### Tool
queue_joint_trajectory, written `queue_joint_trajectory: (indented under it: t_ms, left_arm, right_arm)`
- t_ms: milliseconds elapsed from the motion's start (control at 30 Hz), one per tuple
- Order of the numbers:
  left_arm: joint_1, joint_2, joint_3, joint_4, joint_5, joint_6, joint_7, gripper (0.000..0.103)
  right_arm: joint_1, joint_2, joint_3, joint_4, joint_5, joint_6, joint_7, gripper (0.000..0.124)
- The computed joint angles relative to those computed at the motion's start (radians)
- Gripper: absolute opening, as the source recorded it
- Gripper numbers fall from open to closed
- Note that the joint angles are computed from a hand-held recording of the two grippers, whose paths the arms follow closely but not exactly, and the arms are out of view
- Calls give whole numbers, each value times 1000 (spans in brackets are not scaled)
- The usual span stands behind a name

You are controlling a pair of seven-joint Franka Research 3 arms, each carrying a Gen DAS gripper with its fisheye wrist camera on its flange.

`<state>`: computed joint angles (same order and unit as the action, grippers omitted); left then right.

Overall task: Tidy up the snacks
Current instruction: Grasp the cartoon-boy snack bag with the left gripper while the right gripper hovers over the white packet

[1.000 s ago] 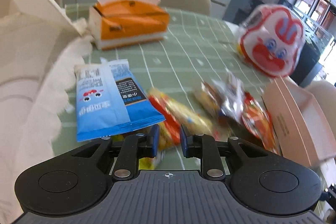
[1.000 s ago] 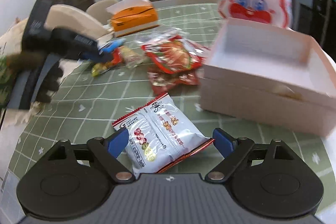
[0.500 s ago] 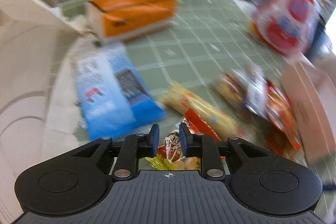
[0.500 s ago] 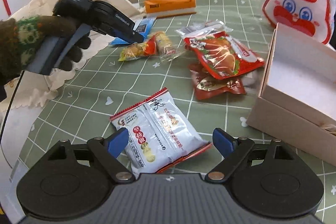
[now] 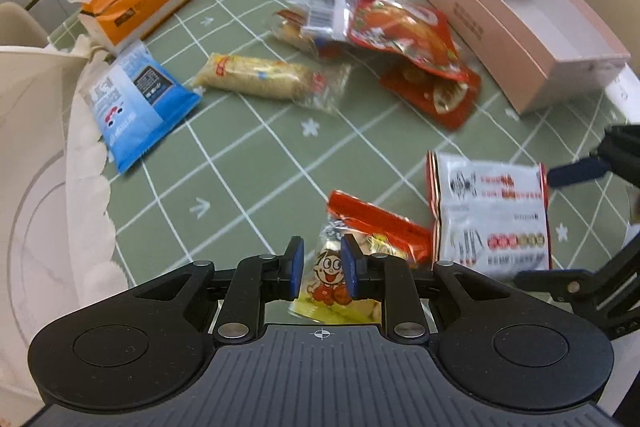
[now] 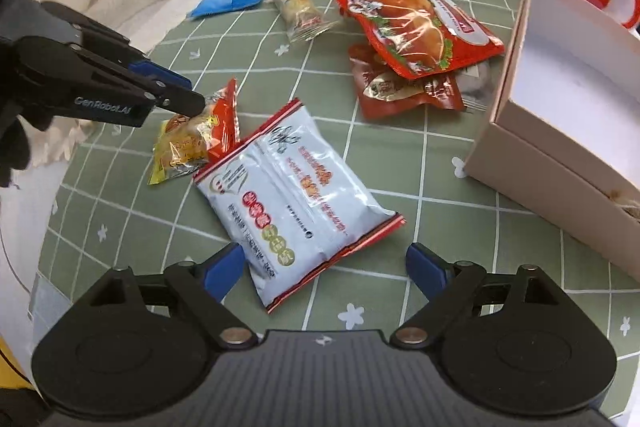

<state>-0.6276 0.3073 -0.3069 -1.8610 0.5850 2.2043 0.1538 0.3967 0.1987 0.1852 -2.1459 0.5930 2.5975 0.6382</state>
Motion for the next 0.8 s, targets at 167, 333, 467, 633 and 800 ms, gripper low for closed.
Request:
queue_joint_trajectory:
  t_ms: [167, 333, 467, 633, 800]
  left_arm:
    - [-12, 19, -5, 35, -19, -41, 10, 24]
    - [-17, 12, -4, 22, -14, -25, -5, 24]
    - [-24, 7, -7, 17, 3, -25, 4, 25]
    - [-64, -2, -13, 30, 80, -53, -15, 27]
    - [-90, 101, -16, 147, 64, -129, 86, 27]
  right_arm:
    - [21, -20, 0, -45, -67, 58, -29, 97]
    - [36, -29, -3, -79, -89, 118, 50, 103]
    - [38, -37, 2, -99, -103, 146, 59, 103]
    - [3, -53, 29, -124, 18, 153, -107, 103]
    - [-15, -83, 34, -171, 208, 177, -306, 103]
